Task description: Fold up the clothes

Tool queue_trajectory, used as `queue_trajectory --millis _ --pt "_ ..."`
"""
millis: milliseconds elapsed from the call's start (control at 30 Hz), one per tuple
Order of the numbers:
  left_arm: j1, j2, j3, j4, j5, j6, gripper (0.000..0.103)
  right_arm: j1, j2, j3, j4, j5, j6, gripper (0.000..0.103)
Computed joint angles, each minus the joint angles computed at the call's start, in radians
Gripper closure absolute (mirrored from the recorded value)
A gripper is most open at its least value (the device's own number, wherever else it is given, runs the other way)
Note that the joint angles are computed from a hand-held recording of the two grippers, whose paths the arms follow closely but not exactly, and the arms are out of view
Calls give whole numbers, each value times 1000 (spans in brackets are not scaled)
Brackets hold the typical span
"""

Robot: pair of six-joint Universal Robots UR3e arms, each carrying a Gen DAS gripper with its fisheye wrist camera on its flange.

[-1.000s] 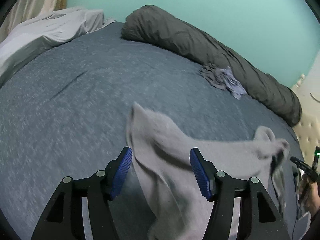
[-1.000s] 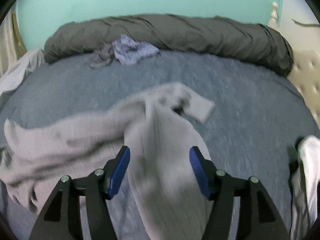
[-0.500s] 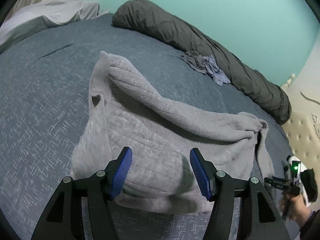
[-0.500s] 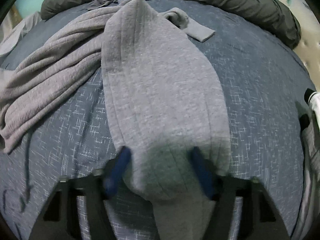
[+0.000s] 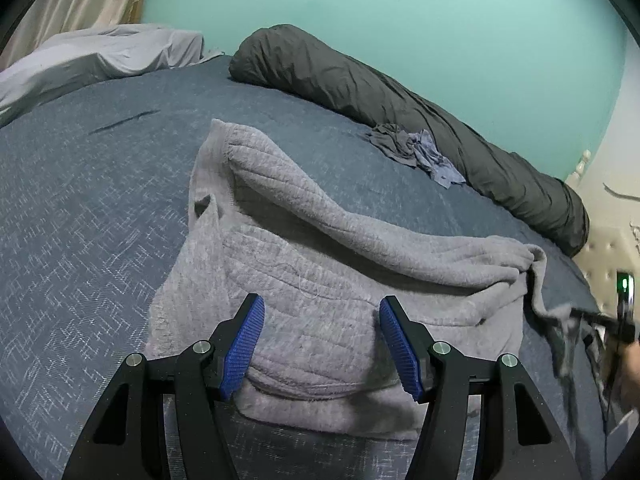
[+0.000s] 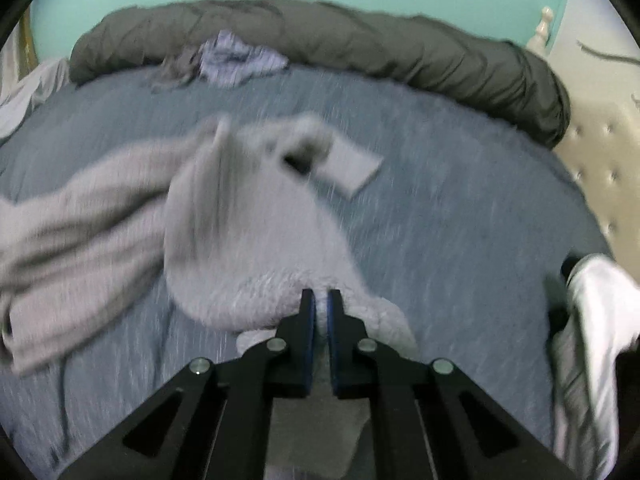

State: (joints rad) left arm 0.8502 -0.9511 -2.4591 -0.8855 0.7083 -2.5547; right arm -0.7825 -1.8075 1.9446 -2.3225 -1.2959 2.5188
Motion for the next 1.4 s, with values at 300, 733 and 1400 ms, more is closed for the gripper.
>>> queue_trajectory --millis 300,733,1400 --pt "-33 -26 -20 89 24 -18 39 219 424 -656 5 -68 245 98" --pt "-41 -34 -8 71 24 -24 39 274 558 -667 -159 -244 290 41" --pt "3 20 21 -58 -7 4 39 131 326 -80 -36 281 306 84"
